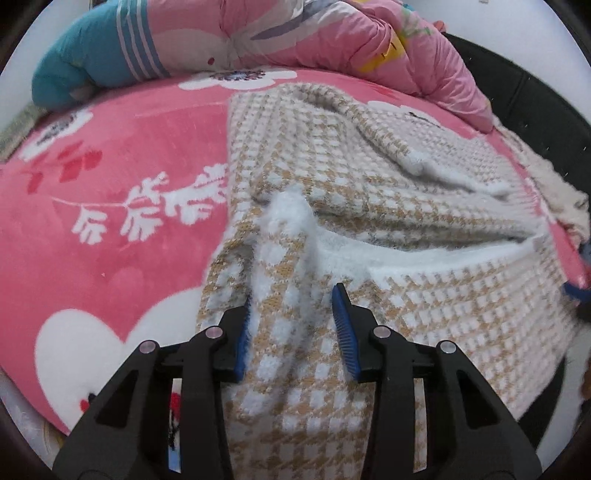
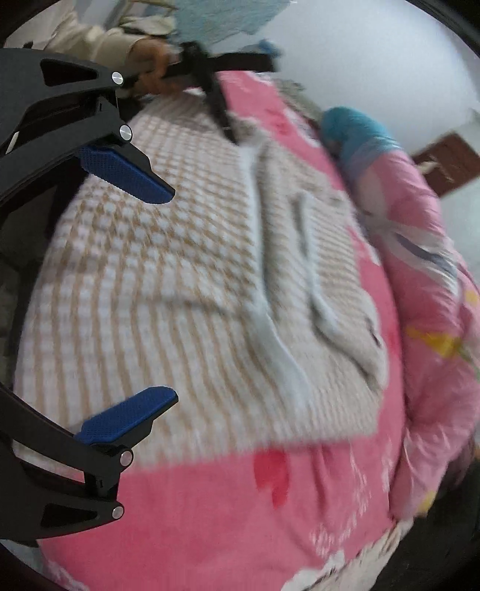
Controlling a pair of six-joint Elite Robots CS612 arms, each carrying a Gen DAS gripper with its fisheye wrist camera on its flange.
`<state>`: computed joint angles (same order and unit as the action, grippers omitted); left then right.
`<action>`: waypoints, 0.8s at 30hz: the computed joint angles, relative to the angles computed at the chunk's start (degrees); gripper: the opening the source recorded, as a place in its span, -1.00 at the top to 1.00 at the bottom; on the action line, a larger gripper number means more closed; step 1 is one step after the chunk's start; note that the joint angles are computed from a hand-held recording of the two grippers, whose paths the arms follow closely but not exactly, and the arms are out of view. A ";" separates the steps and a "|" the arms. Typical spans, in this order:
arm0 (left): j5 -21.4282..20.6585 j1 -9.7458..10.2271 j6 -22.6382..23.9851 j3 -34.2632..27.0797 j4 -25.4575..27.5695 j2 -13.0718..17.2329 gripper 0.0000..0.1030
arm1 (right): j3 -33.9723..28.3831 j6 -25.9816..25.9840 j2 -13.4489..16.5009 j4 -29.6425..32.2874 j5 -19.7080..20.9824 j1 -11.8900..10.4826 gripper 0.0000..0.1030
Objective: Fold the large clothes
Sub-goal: 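Reach both tools to the coat's fuzzy side edge and pinch it, then lift the pinched side edge with both tools and fold it over the coat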
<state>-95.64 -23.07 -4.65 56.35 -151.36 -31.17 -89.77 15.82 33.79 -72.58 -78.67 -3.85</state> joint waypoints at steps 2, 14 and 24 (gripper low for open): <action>1.24 -0.34 0.31 -0.38 0.10 0.21 0.25 | -0.50 1.46 0.02 -0.75 -0.41 -0.91 -0.84; 2.07 -0.29 1.22 -1.13 0.75 0.49 0.25 | 4.85 0.34 -1.01 -2.64 0.27 -3.17 -0.18; 2.36 -0.38 1.41 -1.27 0.18 0.78 0.25 | 1.88 0.52 -0.14 2.20 0.45 -2.74 0.31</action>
<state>-93.28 -23.45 -3.24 55.08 -151.18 -30.40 -87.89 16.34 33.65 -70.37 -78.23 -6.59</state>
